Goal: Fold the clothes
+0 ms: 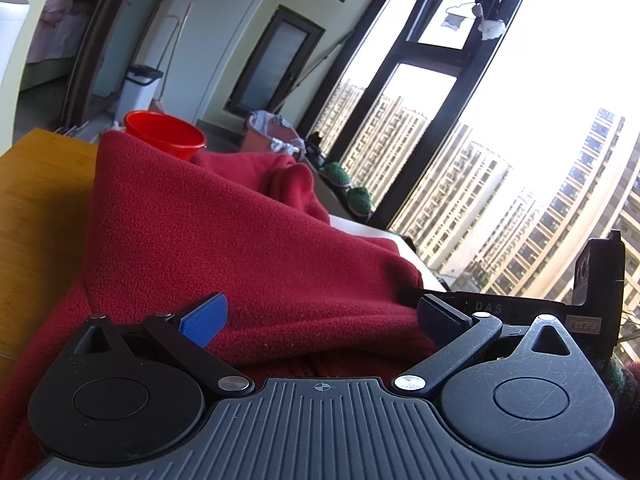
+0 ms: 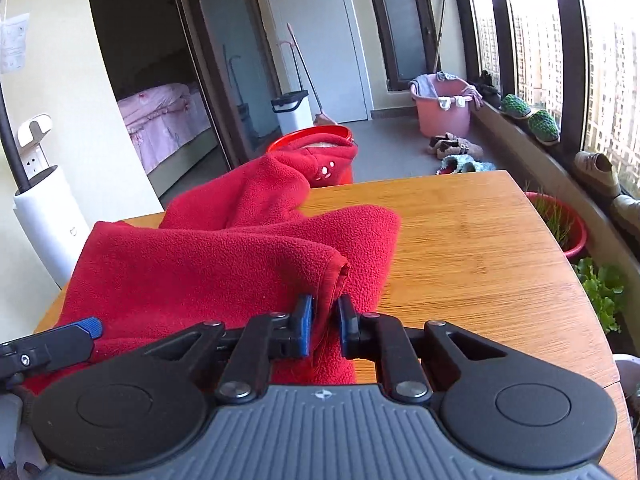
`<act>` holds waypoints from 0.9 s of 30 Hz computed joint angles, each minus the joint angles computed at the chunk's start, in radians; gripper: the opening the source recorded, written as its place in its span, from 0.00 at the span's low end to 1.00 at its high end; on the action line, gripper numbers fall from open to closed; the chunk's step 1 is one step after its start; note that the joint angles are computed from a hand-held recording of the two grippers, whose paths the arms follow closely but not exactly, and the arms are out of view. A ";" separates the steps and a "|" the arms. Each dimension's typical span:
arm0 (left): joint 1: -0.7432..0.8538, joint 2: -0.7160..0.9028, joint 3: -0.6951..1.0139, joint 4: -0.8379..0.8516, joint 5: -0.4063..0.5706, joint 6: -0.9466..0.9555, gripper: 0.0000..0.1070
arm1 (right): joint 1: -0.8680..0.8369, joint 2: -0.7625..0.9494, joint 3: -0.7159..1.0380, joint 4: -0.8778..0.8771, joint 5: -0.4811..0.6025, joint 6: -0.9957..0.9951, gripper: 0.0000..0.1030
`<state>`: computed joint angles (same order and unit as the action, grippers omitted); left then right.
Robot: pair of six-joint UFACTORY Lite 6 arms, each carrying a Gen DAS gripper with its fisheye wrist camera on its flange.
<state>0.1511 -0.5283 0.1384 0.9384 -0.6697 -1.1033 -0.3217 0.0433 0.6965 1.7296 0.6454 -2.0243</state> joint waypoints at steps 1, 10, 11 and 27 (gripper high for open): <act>0.000 0.002 0.001 0.000 0.000 -0.001 0.96 | -0.006 -0.001 0.002 -0.008 0.005 0.009 0.12; 0.004 0.002 -0.001 0.002 0.003 -0.004 0.96 | 0.024 -0.221 -0.077 0.106 0.002 -0.064 0.23; 0.004 0.001 -0.002 0.001 0.004 -0.003 0.96 | 0.003 -0.223 -0.064 0.059 0.055 0.001 0.24; 0.147 0.051 0.171 0.068 0.037 -0.060 0.96 | -0.033 0.117 0.026 -0.026 0.189 0.041 0.19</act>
<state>0.2976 -0.4775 0.3090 1.0064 -0.6332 -1.1636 -0.3543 0.1602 0.7228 1.7041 0.8344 -1.9829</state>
